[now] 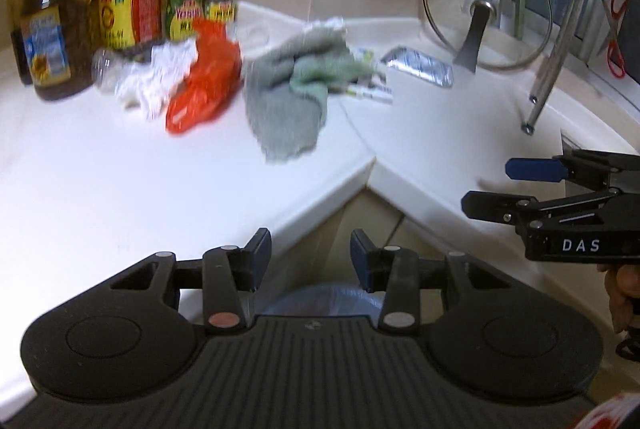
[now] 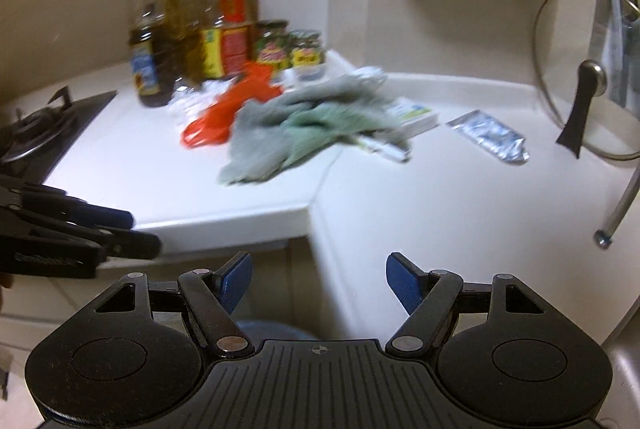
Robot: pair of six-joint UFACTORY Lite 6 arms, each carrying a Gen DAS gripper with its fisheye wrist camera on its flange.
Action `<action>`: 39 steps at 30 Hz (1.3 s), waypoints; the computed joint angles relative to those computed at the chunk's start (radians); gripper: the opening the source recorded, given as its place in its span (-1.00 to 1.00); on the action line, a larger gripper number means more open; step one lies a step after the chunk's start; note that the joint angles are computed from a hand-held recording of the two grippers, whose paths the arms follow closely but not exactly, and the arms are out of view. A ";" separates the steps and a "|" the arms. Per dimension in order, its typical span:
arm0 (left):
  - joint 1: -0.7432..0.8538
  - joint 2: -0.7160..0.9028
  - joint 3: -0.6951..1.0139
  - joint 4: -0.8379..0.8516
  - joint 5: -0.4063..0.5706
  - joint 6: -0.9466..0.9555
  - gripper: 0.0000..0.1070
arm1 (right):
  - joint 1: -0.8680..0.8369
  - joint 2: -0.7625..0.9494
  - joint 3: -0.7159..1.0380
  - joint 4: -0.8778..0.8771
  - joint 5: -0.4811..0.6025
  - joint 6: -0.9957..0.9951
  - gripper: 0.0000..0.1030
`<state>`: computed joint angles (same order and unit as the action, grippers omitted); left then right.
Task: Collect trash
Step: 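Move both open tools back up to the counter toward the towel and foil pack, then grasp the grey-green towel with the left tool while the right tool grasps the foil pack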
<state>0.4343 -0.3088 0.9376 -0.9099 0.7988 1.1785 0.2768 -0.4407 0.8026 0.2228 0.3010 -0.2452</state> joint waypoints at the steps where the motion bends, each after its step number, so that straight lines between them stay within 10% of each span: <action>1: -0.018 0.016 0.018 -0.001 -0.017 -0.008 -0.25 | -0.031 0.021 0.019 0.058 -0.002 -0.070 0.43; 13: -0.296 0.333 0.361 0.132 -0.277 -0.220 -0.06 | -0.375 0.458 0.437 0.652 0.077 -0.834 0.43; 28: -0.490 0.938 1.049 0.805 -0.272 -0.762 0.37 | -0.468 0.973 1.021 0.600 0.234 -0.824 0.43; 39: -0.458 1.027 1.222 0.743 -0.150 -0.804 -0.75 | -0.430 1.135 1.207 0.632 0.351 -0.841 0.43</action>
